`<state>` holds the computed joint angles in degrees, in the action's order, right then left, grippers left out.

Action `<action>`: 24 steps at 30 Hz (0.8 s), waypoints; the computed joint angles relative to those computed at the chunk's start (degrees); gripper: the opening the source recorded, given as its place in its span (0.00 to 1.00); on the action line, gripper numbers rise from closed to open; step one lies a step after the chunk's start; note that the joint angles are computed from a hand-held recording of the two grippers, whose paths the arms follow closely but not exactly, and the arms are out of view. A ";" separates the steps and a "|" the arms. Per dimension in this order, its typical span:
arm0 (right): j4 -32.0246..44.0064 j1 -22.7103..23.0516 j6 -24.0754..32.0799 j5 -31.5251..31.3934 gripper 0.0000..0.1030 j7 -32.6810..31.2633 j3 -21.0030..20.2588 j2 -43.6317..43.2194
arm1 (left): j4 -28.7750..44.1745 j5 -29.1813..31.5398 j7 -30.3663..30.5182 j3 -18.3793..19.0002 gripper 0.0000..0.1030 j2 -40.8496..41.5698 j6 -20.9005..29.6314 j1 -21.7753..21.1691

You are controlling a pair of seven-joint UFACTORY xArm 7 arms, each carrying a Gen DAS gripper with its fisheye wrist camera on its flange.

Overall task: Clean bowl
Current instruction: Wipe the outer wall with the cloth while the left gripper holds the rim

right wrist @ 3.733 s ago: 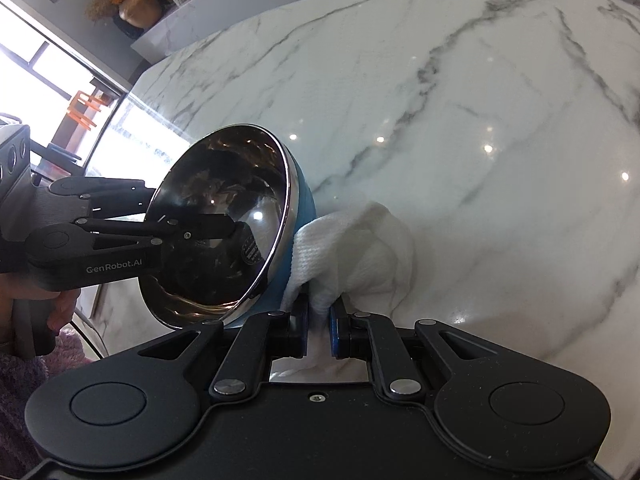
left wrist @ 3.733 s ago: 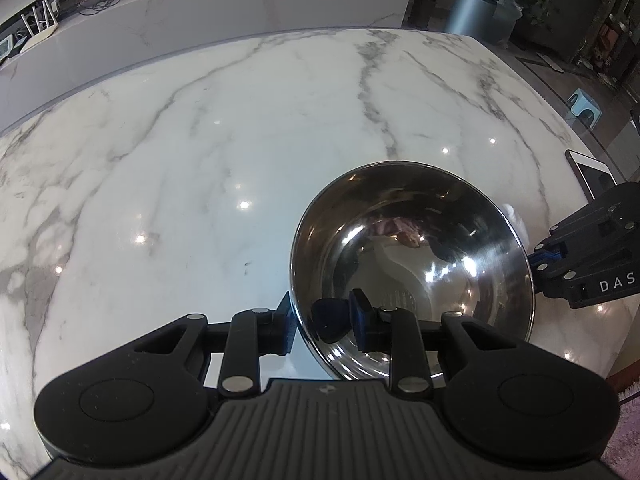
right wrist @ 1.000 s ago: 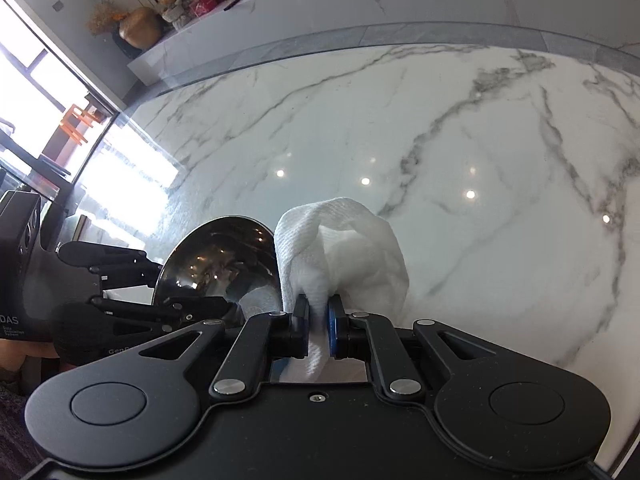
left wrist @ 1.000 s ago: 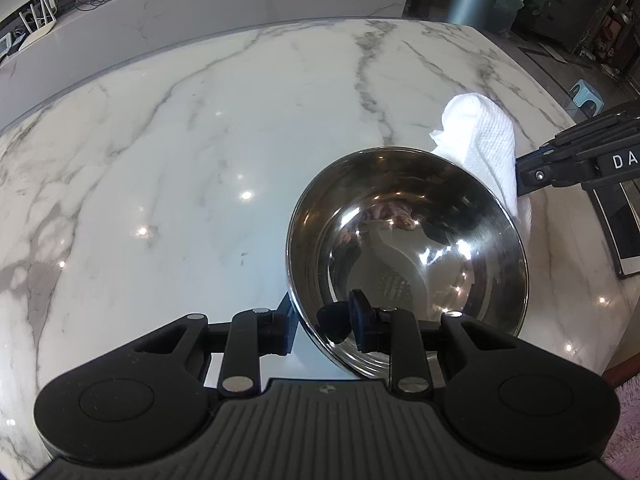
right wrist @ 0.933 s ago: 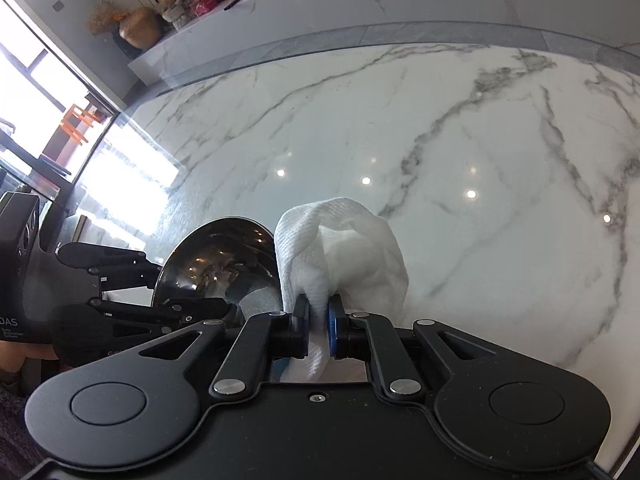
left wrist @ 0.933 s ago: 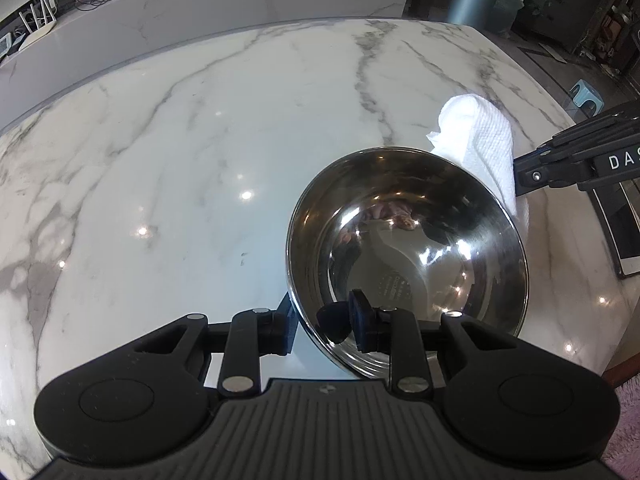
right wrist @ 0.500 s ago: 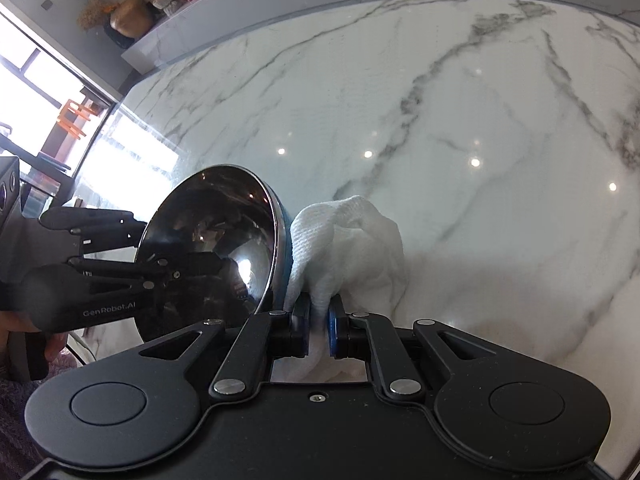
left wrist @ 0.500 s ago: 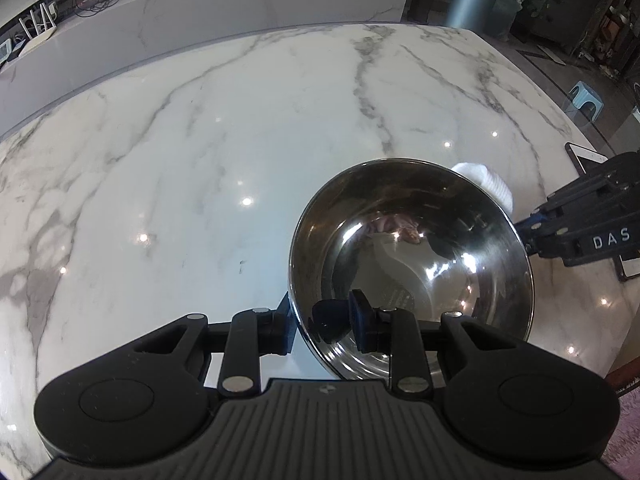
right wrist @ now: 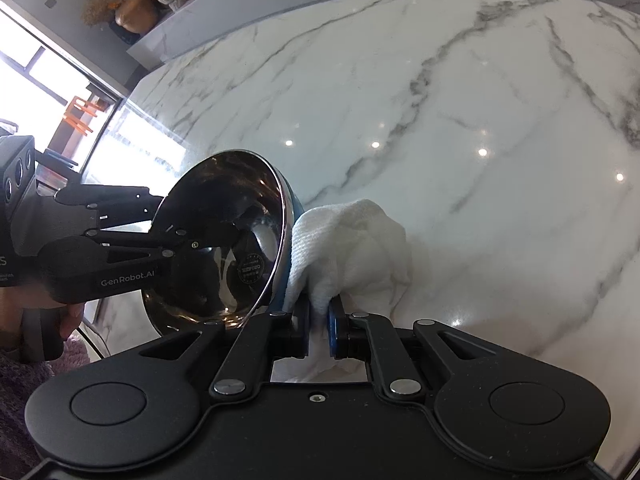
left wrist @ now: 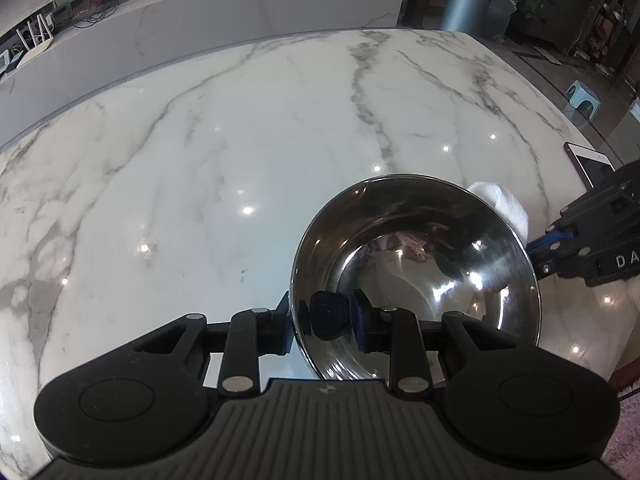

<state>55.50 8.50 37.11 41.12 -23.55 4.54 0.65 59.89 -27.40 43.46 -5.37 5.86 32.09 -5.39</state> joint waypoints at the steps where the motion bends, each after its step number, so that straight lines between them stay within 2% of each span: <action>1: 0.50 -0.14 -0.20 -0.20 0.08 0.03 -0.14 0.00 | -0.01 0.03 -0.01 0.00 0.25 -0.02 0.01 0.00; 4: 2.26 -0.58 -0.80 -0.59 0.08 0.07 -0.44 0.38 | 0.06 0.14 -0.11 0.01 0.25 0.00 0.05 -0.01; 11: 6.38 -1.86 1.65 1.04 0.08 -0.42 0.06 4.04 | 0.11 -0.09 0.19 -0.02 0.25 0.08 0.00 0.07; 24: 1.50 -2.28 3.52 4.15 0.08 -1.85 0.74 2.87 | -0.21 -0.10 -0.25 -0.10 0.26 -0.02 -0.91 -0.08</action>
<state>57.00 6.22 40.64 45.27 -25.40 5.28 3.51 59.68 -27.49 43.21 -5.46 5.84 31.18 -5.48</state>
